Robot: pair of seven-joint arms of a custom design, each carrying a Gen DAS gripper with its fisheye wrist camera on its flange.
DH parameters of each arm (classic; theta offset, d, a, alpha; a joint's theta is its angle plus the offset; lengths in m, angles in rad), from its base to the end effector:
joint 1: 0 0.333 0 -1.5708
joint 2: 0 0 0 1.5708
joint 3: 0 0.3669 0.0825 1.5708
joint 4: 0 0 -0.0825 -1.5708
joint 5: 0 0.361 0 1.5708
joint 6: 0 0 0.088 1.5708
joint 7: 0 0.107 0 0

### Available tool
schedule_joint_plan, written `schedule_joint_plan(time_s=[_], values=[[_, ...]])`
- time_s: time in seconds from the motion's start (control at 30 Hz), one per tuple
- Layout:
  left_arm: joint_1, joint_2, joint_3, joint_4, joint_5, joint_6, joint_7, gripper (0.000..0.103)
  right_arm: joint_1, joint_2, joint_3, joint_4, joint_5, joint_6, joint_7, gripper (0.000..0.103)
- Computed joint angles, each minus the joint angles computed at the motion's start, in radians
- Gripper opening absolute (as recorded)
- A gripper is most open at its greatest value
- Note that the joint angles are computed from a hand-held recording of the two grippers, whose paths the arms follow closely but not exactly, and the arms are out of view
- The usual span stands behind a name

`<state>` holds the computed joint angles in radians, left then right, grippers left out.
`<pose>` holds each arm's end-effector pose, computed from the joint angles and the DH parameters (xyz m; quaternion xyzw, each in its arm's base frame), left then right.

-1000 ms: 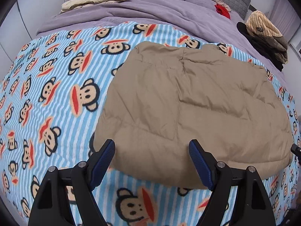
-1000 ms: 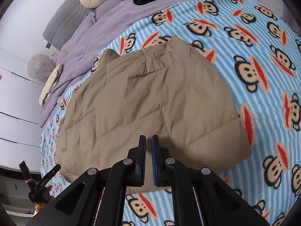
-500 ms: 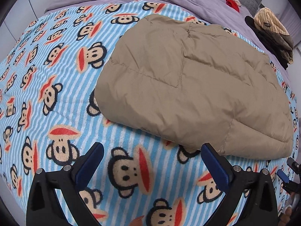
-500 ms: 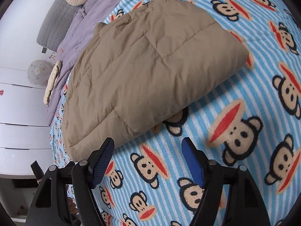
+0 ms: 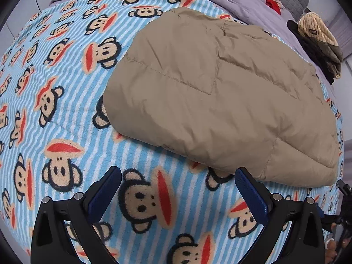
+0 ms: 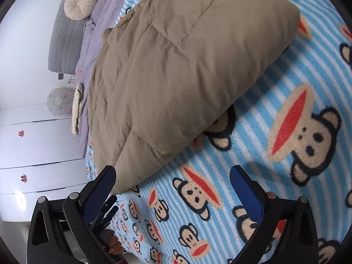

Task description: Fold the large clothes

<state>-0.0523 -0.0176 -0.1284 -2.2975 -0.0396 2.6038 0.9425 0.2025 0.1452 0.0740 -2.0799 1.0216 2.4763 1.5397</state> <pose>0.5128 -0.0931 0.4553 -0.8432 0.5128 -0.1539 0.0491 0.5613 0.1547 0.4471 -0.4934 0.7880 0.2114 0.3016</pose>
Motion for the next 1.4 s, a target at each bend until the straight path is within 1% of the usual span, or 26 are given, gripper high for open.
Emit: schedule_joint_plan(time_s=[0.03, 0.13, 0.2, 0.27, 0.3, 0.37, 0.5, 0.57, 0.67, 0.73, 0.83, 0.97, 1.03, 1.13, 1.17, 1.2, 1.23, 1.27, 1.3, 1.33, 1.37, 1.4], values=[[0.000, -0.006, 0.004, -0.018, -0.076, 0.043, 0.051, 0.103, -0.001, 0.006, 0.001, 0.003, 0.011, 0.002, -0.004, 0.103], [-0.017, -0.025, 0.022, -0.080, -0.432, 0.191, 0.281, 0.103, -0.007, 0.019, 0.008, 0.004, 0.078, 0.011, -0.038, 0.103], [-0.031, -0.028, 0.038, -0.095, -0.658, 0.235, 0.419, 0.103, -0.014, 0.028, 0.012, 0.007, 0.143, 0.010, -0.078, 0.103], [-0.035, -0.020, 0.049, -0.091, -0.863, 0.233, 0.570, 0.103, -0.019, 0.033, 0.013, 0.011, 0.181, 0.008, -0.104, 0.103], [-0.032, -0.013, 0.050, -0.087, -0.941, 0.222, 0.633, 0.103, -0.020, 0.039, 0.013, 0.013, 0.198, 0.009, -0.115, 0.103], [-0.018, 0.004, 0.045, -0.078, -1.062, 0.197, 0.725, 0.103, -0.026, 0.045, 0.014, 0.013, 0.243, 0.003, -0.142, 0.103], [0.012, 0.049, 0.022, -0.047, -1.265, 0.164, 0.848, 0.103, -0.035, 0.068, 0.018, 0.023, 0.339, -0.010, -0.193, 0.103], [0.019, 0.081, 0.006, -0.017, -1.305, 0.176, 0.886, 0.103, -0.031, 0.080, 0.019, 0.032, 0.353, -0.006, -0.197, 0.103], [0.028, 0.123, -0.015, 0.036, -1.328, 0.186, 0.935, 0.103, -0.032, 0.104, 0.026, 0.050, 0.404, -0.003, -0.230, 0.103], [0.037, 0.154, -0.024, 0.072, -1.333, 0.179, 0.946, 0.103, -0.034, 0.124, 0.033, 0.068, 0.449, -0.005, -0.257, 0.103], [0.054, 0.199, -0.039, 0.113, -1.373, 0.175, 0.960, 0.103, -0.031, 0.163, 0.042, 0.105, 0.497, -0.004, -0.288, 0.103], [0.061, 0.244, -0.054, 0.154, -1.421, 0.204, 0.969, 0.103, -0.026, 0.204, 0.056, 0.151, 0.542, 0.023, -0.316, 0.103], [0.062, 0.260, -0.058, 0.170, -1.412, 0.217, 0.958, 0.103, -0.024, 0.222, 0.059, 0.172, 0.545, 0.032, -0.318, 0.103], [0.056, 0.279, -0.061, 0.187, -1.311, 0.245, 0.868, 0.103, -0.022, 0.248, 0.063, 0.204, 0.517, 0.046, -0.291, 0.103], [0.055, 0.276, -0.062, 0.182, -1.263, 0.260, 0.827, 0.096, -0.021, 0.254, 0.065, 0.211, 0.500, 0.051, -0.267, 0.103], [0.050, 0.273, -0.059, 0.175, -1.191, 0.278, 0.769, 0.075, -0.020, 0.257, 0.067, 0.214, 0.484, 0.057, -0.240, 0.103], [0.056, 0.272, -0.065, 0.175, -1.162, 0.281, 0.755, 0.065, -0.019, 0.257, 0.069, 0.217, 0.467, 0.062, -0.216, 0.101], [0.076, 0.270, -0.087, 0.178, -1.195, 0.286, 0.793, 0.048, -0.016, 0.255, 0.069, 0.218, 0.442, 0.068, -0.189, 0.092], [0.096, 0.264, -0.108, 0.178, -1.233, 0.286, 0.838, 0.035, -0.010, 0.251, 0.066, 0.217, 0.402, 0.076, -0.155, 0.081], [0.097, 0.256, -0.111, 0.176, -1.224, 0.289, 0.846, 0.032, -0.011, 0.247, 0.063, 0.217, 0.362, 0.074, -0.124, 0.061], [0.091, 0.246, -0.109, 0.173, -1.188, 0.296, 0.836, 0.026, -0.013, 0.241, 0.067, 0.211, 0.357, 0.080, -0.116, 0.051], [0.086, 0.234, -0.108, 0.168, -1.147, 0.302, 0.826, 0.023, -0.021, 0.235, 0.076, 0.205, 0.381, 0.083, -0.134, 0.045]])
